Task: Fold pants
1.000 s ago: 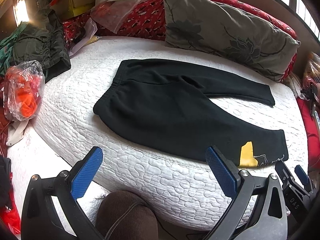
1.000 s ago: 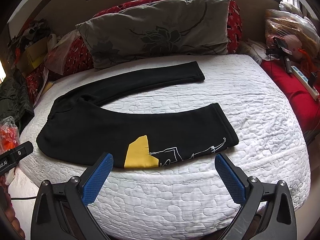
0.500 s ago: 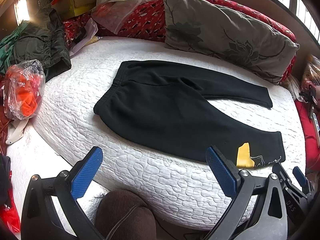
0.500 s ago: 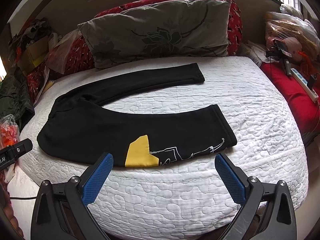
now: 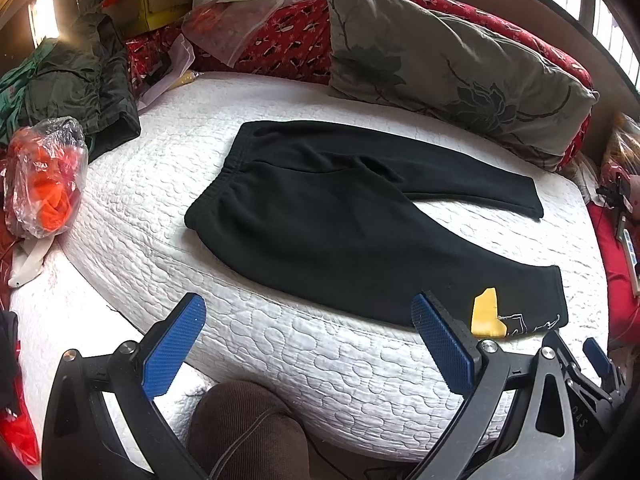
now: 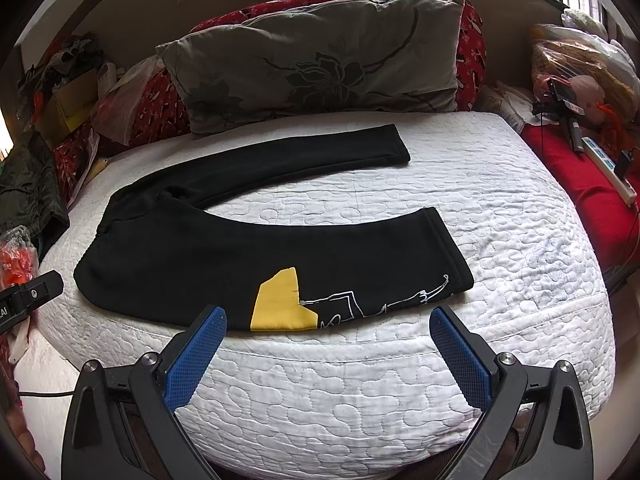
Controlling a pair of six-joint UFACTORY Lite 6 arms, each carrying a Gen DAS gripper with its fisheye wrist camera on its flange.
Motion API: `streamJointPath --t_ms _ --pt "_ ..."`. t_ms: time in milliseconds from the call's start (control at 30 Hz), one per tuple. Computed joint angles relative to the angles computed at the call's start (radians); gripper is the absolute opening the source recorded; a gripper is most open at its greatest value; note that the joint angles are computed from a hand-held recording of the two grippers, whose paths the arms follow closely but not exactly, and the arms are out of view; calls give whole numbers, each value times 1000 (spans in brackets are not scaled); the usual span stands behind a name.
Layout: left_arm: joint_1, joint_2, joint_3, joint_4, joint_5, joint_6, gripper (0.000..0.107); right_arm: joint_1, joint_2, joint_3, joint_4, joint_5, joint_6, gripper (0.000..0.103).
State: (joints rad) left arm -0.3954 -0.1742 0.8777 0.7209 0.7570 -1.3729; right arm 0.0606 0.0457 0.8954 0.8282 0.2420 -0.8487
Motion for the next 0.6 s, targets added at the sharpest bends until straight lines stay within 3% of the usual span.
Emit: streamJointPath --t_ms 333,600 --pt "59 76 7 -10 -109 23 103 -33 -35 -18 -97 -7 35 102" --pt "72 109 10 17 -130 11 103 -48 -19 -4 -182 -20 118 102"
